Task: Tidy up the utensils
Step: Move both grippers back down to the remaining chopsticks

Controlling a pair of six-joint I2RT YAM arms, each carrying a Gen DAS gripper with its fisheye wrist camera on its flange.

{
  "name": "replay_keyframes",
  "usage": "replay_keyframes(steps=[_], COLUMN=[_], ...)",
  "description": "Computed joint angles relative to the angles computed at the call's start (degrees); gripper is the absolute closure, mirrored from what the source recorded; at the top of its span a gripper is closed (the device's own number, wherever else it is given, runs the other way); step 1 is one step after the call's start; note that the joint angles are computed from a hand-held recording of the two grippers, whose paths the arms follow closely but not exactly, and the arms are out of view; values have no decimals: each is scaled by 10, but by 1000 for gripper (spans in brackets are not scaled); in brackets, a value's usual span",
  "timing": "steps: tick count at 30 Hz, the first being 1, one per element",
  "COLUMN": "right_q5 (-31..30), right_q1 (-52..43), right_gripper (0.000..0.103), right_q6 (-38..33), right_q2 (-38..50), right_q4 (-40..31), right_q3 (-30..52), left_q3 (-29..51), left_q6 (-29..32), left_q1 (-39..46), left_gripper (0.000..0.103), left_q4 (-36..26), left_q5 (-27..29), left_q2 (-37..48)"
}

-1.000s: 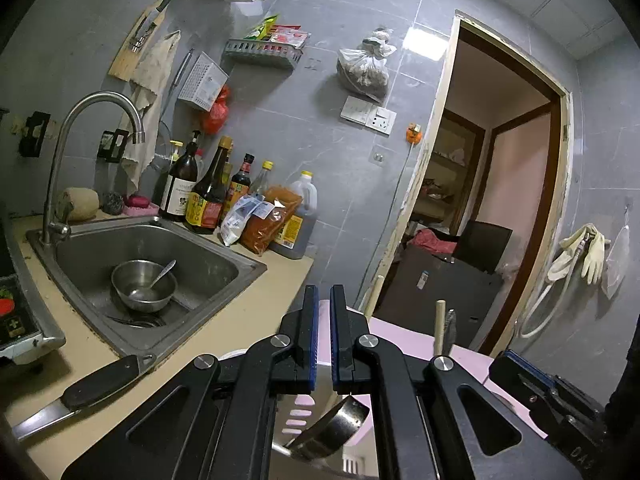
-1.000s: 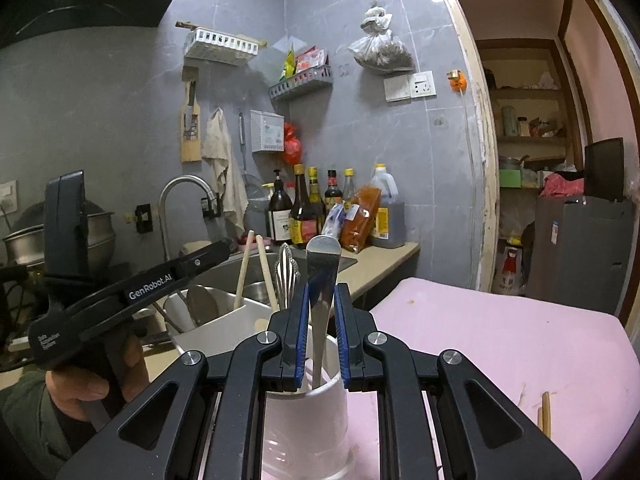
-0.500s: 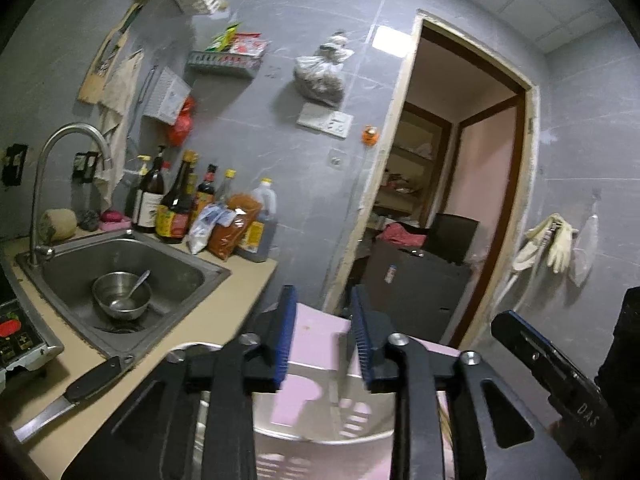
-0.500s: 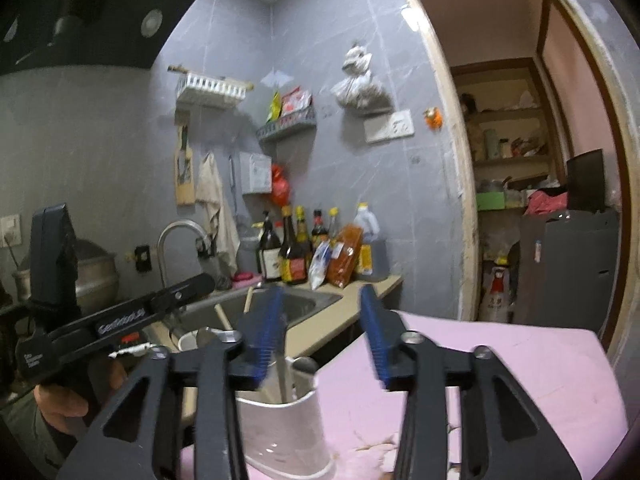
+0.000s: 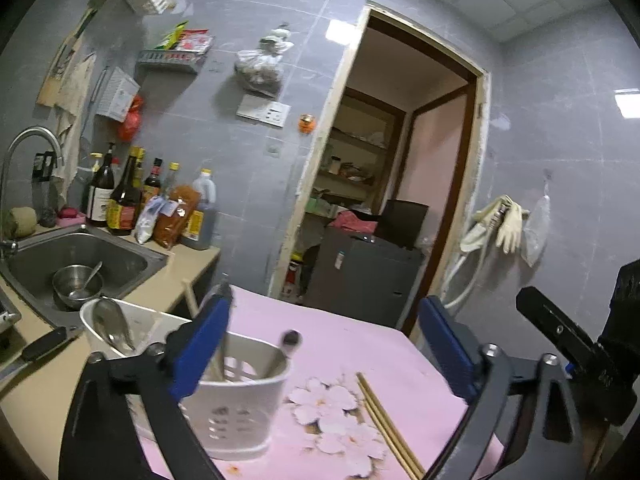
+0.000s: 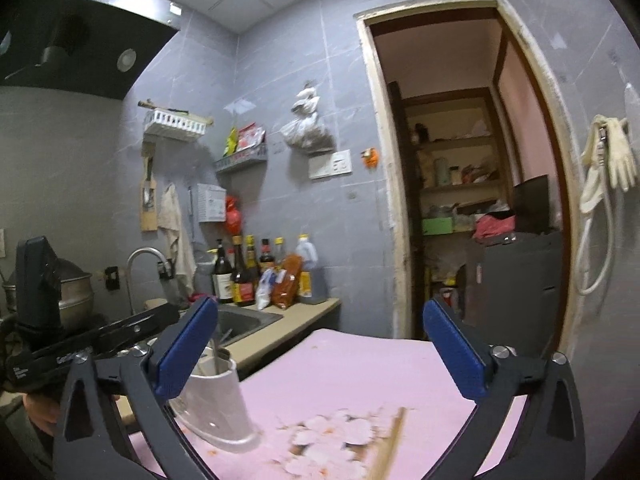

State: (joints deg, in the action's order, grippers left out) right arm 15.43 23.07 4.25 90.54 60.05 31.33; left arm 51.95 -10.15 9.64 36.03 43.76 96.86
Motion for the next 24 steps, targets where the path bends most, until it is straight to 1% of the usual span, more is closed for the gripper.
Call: replay_keyframes(steps=[2, 6, 9, 14, 17, 22, 24], right_q5=[5, 18, 18, 15, -7, -32, -42], right_q1=[-5, -15, -26, -44, -61, -84, -93], right_gripper=[0, 0, 0, 0, 0, 0, 0], right_q6=[-5, -12, -11, -7, 13, 43, 50], right_q2=[-17, -43, -54, -57, -57, -38, -27], right_q4=[8, 28, 25, 11, -15, -56, -77], right_q3=[-22, -65, -86, -114, -124, -123, -114], left_q3=[-16, -38, -45, -75, -92, -88, -81], left_q6=[12, 53, 88, 125, 132, 146, 158], left_q1=[-10, -32, -51, -78, -90, -108, -117], left_gripper=[5, 3, 3, 3, 3, 3, 3], left_q4=[-2, -31, -64, -73, -59, -84, -103], left_q5=[-5, -17, -31, -67, -80, -102, -117], left_q2=[-13, -31, -35, -41, -36, -18, -9])
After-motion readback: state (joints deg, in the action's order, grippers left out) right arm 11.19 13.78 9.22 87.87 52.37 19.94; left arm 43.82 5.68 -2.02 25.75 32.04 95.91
